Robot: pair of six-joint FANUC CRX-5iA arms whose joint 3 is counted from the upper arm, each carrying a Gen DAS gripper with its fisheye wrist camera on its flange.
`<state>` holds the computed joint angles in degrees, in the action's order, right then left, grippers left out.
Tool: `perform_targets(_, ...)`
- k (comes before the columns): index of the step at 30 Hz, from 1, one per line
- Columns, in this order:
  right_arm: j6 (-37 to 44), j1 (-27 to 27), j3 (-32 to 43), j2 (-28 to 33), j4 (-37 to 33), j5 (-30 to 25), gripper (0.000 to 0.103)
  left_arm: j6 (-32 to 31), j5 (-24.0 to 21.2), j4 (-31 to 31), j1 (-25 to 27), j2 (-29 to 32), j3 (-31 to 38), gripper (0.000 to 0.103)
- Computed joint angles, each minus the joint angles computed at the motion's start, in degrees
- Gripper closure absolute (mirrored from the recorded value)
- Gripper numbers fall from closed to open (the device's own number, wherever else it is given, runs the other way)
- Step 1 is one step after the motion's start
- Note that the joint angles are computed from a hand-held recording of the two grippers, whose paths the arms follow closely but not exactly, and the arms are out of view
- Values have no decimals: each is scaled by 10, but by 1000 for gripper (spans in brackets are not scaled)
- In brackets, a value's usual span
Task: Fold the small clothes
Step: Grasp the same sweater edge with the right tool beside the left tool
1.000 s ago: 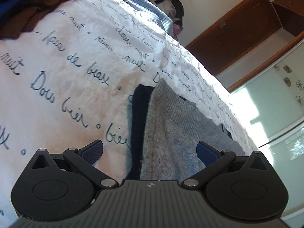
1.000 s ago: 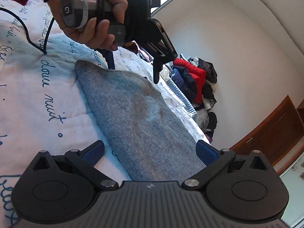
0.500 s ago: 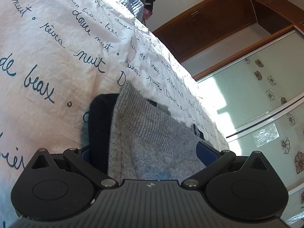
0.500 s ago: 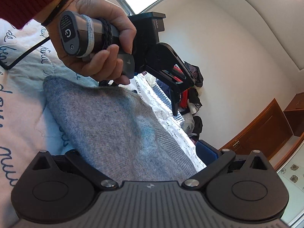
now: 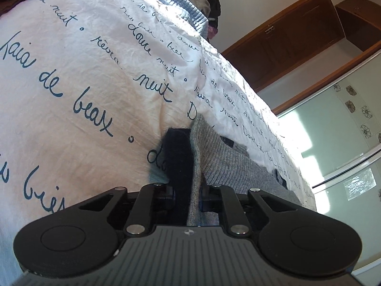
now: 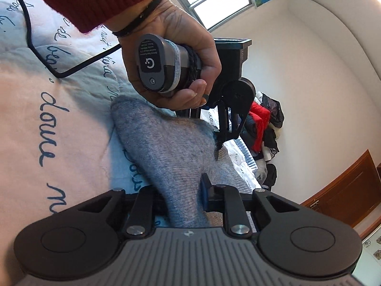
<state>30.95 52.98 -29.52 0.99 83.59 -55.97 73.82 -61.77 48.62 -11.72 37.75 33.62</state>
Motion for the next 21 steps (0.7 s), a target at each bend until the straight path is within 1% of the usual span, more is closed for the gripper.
perform_targets(2,5,-1,1,-2,-3,8,88,-5,20,-23,-7,-14,-9,89)
perform_targets(5,0,-4,-3,-12,-5,23,90,2,31,-55,-14,-25,-6,90)
perform_targets(6,-10,0,-5,-19,-12,29,91,4,33,-63,-16,-28,-4,90)
perform_targets(9,-45,-13,-11,-46,-30,67,92,-1,43,-90,-21,-42,-4,91)
perform_targets(15,-128,-34,-29,-112,-53,122,92,4,57,-102,-28,-69,-8,91)
perform_targets(17,-150,-40,-34,-133,-66,139,92,19,58,-112,-32,-72,1,91)
perform_targets(19,-178,-50,-42,-157,-82,164,93,42,54,-123,-35,-73,13,91)
perform_targets(21,-203,-56,-50,-177,-94,178,93,68,52,-134,-40,-73,25,91)
